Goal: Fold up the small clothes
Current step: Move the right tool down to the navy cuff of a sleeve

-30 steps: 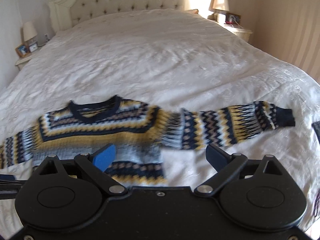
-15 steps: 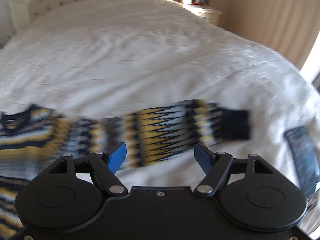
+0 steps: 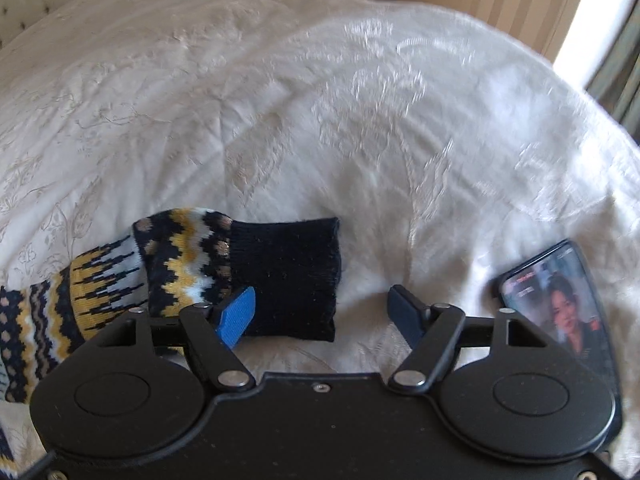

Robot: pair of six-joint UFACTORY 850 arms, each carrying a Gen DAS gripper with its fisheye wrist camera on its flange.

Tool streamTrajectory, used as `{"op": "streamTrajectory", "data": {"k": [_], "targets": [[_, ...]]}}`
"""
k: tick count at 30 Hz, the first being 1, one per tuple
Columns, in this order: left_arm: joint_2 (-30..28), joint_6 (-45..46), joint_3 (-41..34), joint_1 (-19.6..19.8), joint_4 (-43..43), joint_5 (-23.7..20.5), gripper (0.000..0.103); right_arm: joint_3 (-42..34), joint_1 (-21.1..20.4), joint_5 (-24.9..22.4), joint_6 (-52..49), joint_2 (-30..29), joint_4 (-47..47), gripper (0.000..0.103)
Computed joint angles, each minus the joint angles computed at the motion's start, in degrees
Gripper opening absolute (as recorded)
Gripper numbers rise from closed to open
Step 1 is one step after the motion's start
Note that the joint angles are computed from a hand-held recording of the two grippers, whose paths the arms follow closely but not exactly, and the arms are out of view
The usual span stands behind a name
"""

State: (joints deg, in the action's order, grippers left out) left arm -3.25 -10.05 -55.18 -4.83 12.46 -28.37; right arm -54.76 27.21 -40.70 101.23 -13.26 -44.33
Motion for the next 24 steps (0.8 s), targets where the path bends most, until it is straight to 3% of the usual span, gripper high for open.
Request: {"op": "streamTrajectory", "data": {"k": [1,4,7,13,17,20,22,24], "targets": [[-0.04,-0.79,-0.11,-0.26,0.81,-0.07,0.049,0.39,-0.28,1.1,0.71,0.13,-0.18,0.064],[-0.06,-1.92,-0.24,-0.59,1.97,-0.12,0.049,1.77,-1.35,4.45,3.05,1.58,-0.14,0.016],[-0.26,-1.71,-0.46,-0.28,2.0,-0.02,0.049,3.75,-2.44,7.95,7.21,4.73,-1.38,0.013],[-0.57,2.6,-0.84,2.08,-1.02,0.87,0.049,0.79,0.46,0.84,9.35,9.2,-7.29,0.004],[-0.81,9.63,-0.91,4.6,-6.75,1.8,0.049,-1.75,1.39,-0.11,11.06,10.13,-10.7,0.009],[-1.32,13.92,-1.57,6.11,-8.49,1.63,0.049,-3.17,3.11,-1.77,12.96,9.45,-11.33,0.006],[-1.26,14.12,-1.83,7.04,-8.14,2.26,0.049,-5.04,4.04,-1.7,7.81,8.16,-8.54,0.007],[-1.23,13.64,-2.15,7.94,-8.41,2.34,0.049,-6.73,4.47,-3.48,3.55,6.21,-5.6,0.017]]}}
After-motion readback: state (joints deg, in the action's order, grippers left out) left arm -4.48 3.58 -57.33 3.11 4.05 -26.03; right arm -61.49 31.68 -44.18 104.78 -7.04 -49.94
